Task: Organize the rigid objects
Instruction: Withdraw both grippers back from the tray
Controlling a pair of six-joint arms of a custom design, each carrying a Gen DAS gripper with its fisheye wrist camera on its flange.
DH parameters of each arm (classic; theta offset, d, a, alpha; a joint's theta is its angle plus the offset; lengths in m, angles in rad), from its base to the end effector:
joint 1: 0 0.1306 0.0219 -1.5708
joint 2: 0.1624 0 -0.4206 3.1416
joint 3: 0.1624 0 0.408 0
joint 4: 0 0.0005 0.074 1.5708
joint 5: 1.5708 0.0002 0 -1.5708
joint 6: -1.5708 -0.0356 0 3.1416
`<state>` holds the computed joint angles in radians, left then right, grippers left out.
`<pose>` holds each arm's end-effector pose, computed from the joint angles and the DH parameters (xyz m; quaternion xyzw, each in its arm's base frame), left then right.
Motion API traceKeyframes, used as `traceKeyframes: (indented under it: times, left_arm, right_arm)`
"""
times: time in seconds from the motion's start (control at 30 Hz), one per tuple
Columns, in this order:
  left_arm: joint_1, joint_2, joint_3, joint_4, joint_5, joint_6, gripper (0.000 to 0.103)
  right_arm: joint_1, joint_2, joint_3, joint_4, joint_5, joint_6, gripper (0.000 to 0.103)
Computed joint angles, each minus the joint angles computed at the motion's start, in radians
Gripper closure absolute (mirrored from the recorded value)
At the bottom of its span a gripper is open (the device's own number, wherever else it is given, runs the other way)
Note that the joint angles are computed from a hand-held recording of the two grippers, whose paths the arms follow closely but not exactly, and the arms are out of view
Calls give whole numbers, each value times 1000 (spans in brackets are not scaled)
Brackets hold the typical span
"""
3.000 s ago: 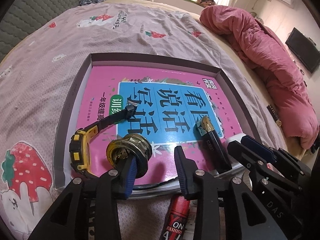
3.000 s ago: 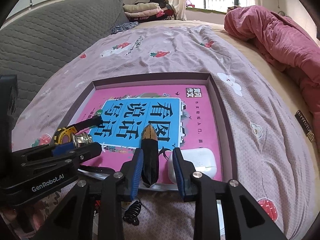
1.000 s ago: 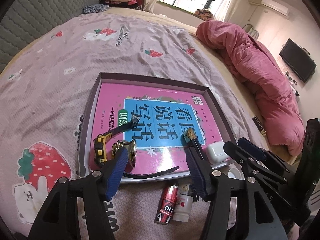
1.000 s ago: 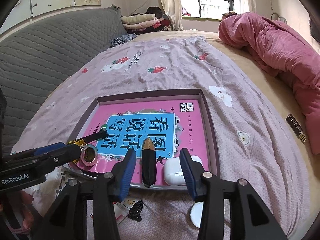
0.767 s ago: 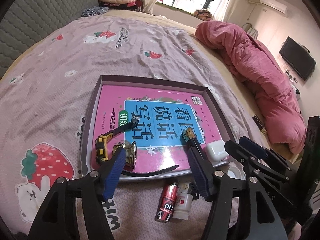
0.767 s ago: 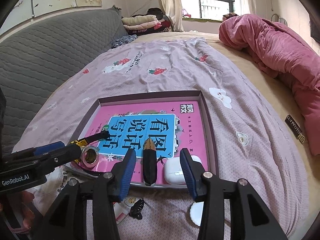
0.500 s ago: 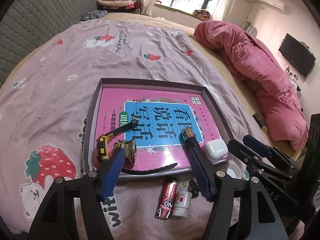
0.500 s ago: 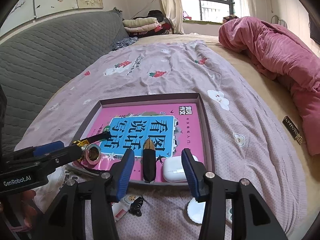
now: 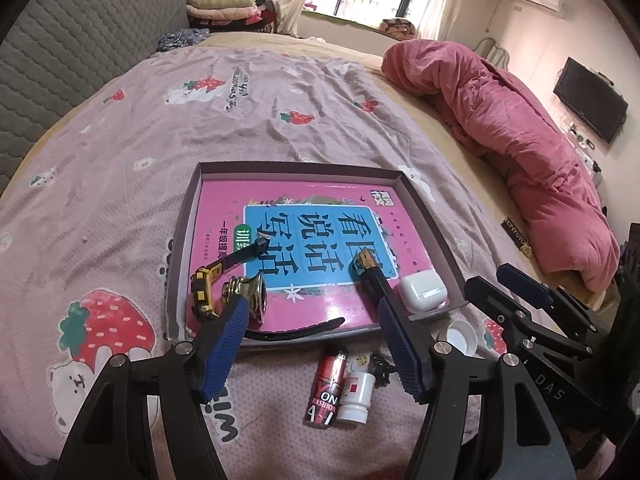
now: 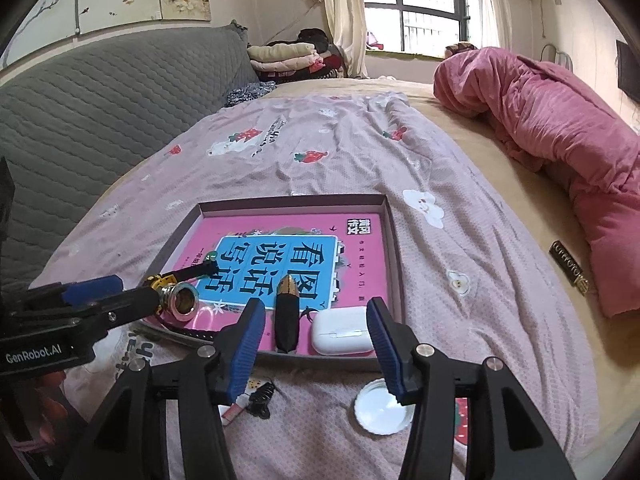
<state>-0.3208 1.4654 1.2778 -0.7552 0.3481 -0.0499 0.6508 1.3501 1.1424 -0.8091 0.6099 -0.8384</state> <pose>0.4797 -0.1727 0.3873 0.2252 0.9108 -0.2043 0.2792 0.3713 0.2564 0.3785 0.1677 0.9058 -0.0356 0.3875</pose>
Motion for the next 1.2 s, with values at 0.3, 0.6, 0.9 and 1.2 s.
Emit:
traceKeyframes:
  times: [0.3,0.6,0.9,1.2]
  left_arm:
    - [4,-21,-17,-6,-1,-13,33]
    - [-1,-37,-45,-13,-12,-43,33]
    - [2,-35,-85,-32,-44,-98,33]
    - [-10,-35,-139,-48,-95,-166,33]
  right_arm:
    - [19,-23,-9,-25,28,0,50]
    - [38,-38,-31,-46,32,-12,50]
    - [56,-51,-59,-74,21,-38,50]
    - [69,-59,-87,-96,-4,-68,50]
